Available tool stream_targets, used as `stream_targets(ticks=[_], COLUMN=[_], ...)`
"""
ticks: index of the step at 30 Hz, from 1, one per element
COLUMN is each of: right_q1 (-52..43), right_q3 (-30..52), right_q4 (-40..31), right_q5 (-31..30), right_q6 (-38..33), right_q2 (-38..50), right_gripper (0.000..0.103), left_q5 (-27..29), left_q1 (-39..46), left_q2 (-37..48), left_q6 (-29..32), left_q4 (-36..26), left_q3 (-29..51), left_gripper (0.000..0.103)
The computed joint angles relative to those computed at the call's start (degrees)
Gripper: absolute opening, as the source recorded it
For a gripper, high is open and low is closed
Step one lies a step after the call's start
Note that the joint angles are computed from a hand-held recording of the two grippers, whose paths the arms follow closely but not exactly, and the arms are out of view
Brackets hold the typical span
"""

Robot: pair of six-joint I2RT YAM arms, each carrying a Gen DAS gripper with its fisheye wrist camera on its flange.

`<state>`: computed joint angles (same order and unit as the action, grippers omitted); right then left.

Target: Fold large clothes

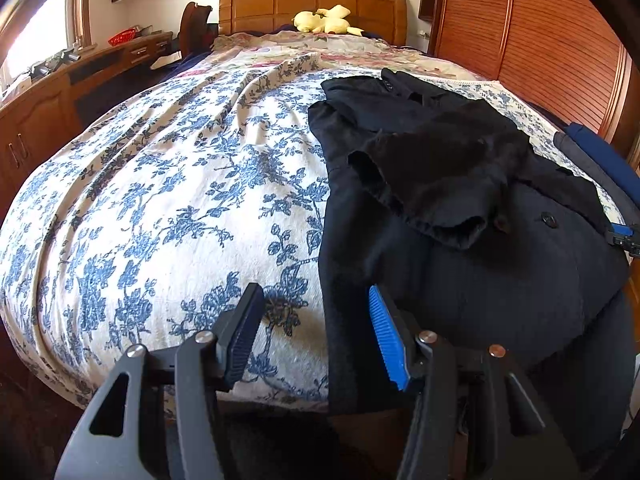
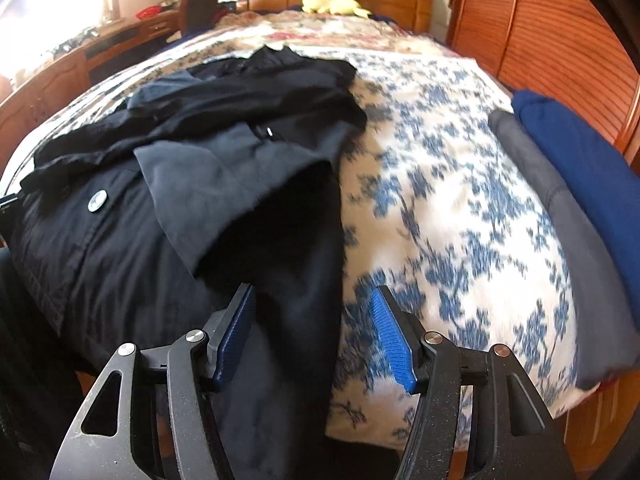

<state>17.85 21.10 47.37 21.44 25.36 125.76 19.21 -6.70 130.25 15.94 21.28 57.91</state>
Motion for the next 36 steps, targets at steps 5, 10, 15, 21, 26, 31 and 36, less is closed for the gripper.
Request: stream_targets(ticks=[5, 10, 15, 21, 26, 31, 36], right_q1=[2.4, 6.0, 6.5, 5.4, 6.3, 6.6, 6.7], right_q3=[-1.1, 0.6, 1.2, -0.6, -1.6, -2.8, -4.7], right_q4=[4.2, 1.8, 0.7, 4.8, 5.4, 7.4, 12.2], right_q5=[-3.7, -3.6, -2.9, -4.3, -4.0, -4.1, -4.0], right_q6=[-1.2, -1.0, 0.0, 1.5, 2.5, 3.2, 3.3], right_q2=[0.9, -0.9, -0.4, 2.1, 1.9, 1.3, 0.6], right_gripper=[0.056, 0.055, 0.055, 0.054, 0.043, 0.017, 0.006], left_q5=[0.5, 1.8, 4.1, 4.4, 5.1, 4.4, 5.3], left_q1=[0.4, 0.7, 1.4, 1.4, 1.2, 0.9, 0.6], left_q2=[-0.2, -0.7, -1.1, -0.7, -0.7, -0.8, -1.9], left_q6=[0.3, 0.8, 2.4, 2.8, 3.7, 3.7, 4.7], left_q4=[0.3, 0.3, -0.7, -0.8, -2.0, -2.8, -3.3], left_q3=[-0.7, -1.6, -2.5, -3.0, -2.8, -2.5, -3.0], left_gripper=[0.053, 0.046, 0.032, 0.032, 0.031, 0.031, 0.005])
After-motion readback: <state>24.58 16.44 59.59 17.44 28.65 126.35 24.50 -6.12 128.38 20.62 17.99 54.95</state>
